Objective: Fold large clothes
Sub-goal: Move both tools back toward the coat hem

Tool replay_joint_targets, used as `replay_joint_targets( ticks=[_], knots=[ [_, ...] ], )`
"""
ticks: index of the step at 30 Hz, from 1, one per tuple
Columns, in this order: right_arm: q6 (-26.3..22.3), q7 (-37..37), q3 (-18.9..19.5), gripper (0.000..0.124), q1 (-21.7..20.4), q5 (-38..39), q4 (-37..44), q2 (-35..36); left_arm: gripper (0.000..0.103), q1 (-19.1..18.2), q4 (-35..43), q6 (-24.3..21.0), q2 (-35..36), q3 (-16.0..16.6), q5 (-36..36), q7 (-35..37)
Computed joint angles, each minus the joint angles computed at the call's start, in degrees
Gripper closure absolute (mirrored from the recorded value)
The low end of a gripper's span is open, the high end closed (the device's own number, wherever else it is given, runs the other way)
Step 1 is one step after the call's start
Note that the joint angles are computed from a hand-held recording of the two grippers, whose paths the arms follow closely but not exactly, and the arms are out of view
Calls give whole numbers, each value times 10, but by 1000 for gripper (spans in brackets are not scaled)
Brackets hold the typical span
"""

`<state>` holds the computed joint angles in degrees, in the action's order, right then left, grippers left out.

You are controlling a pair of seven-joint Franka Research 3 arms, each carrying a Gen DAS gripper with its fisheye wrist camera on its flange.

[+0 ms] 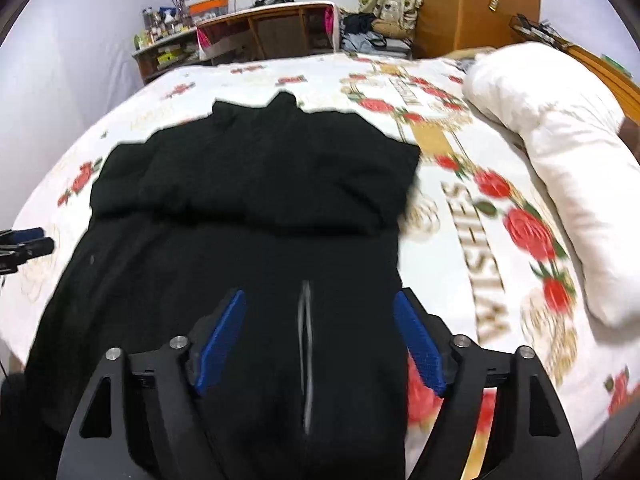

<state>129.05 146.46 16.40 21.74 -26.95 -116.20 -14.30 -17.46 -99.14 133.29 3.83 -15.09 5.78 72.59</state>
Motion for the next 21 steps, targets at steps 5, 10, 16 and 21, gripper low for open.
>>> replay_joint_targets(
  ticks=[5,10,16,21],
  knots=[
    [-16,24,11,47,8,42,-64,-68,24,5,-96,6,-77,7,-37,-26],
    [-36,60,38,47,1,65,-108,-130,24,0,-149,18,-128,4,-17,-58],
    [-67,60,65,47,-5,74,-115,-154,24,-8,-194,19,-168,7,-2,-60],
    [-70,74,71,47,-4,94,-130,-156,23,-7,-228,10,-182,14,-14,-76]
  ],
)
